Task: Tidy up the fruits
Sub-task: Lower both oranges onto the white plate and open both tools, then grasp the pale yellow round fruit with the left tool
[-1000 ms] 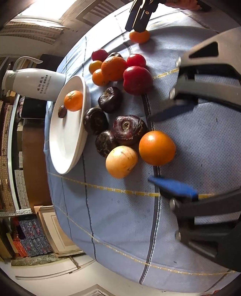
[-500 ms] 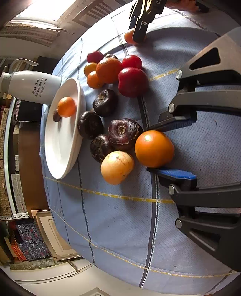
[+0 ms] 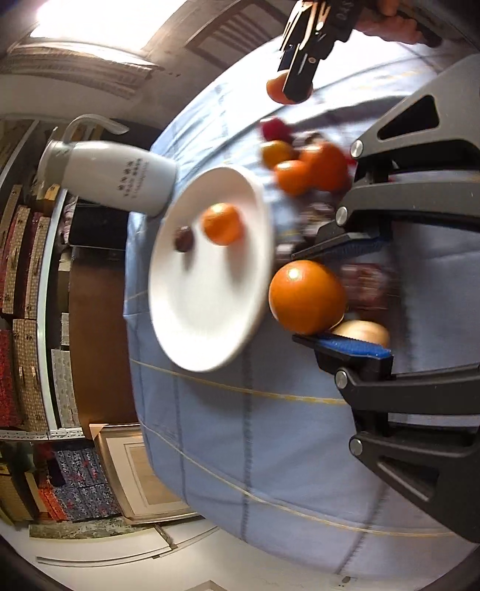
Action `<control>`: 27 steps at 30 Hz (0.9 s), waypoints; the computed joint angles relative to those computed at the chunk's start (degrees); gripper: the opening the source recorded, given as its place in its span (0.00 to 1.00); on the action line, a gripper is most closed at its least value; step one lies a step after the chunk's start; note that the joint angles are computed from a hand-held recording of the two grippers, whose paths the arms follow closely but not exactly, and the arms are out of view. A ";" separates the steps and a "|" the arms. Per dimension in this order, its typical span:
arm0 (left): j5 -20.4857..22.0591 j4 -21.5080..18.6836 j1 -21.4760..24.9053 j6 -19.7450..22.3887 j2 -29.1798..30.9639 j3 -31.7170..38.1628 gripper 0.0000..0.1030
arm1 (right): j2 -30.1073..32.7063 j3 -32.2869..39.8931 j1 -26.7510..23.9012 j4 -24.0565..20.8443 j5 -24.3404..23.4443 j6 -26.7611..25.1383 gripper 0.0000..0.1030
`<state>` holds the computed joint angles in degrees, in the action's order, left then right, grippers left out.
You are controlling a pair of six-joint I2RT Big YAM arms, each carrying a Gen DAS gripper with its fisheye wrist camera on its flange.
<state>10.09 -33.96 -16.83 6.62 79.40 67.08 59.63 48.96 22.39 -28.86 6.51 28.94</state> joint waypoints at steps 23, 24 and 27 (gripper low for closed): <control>-2.69 2.52 -0.34 -1.18 7.43 6.93 0.90 | 11.15 7.68 -6.26 7.15 -1.36 0.18 0.55; -2.93 2.90 0.07 -1.38 6.83 6.23 0.90 | 10.25 7.02 -5.89 7.09 -0.42 0.17 0.57; -3.49 3.48 2.21 -2.18 4.87 3.17 0.91 | 7.27 3.80 -5.11 7.57 0.82 1.43 0.62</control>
<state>6.60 -30.48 -14.62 4.43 84.27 70.24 66.90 52.77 17.28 -21.29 7.33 30.37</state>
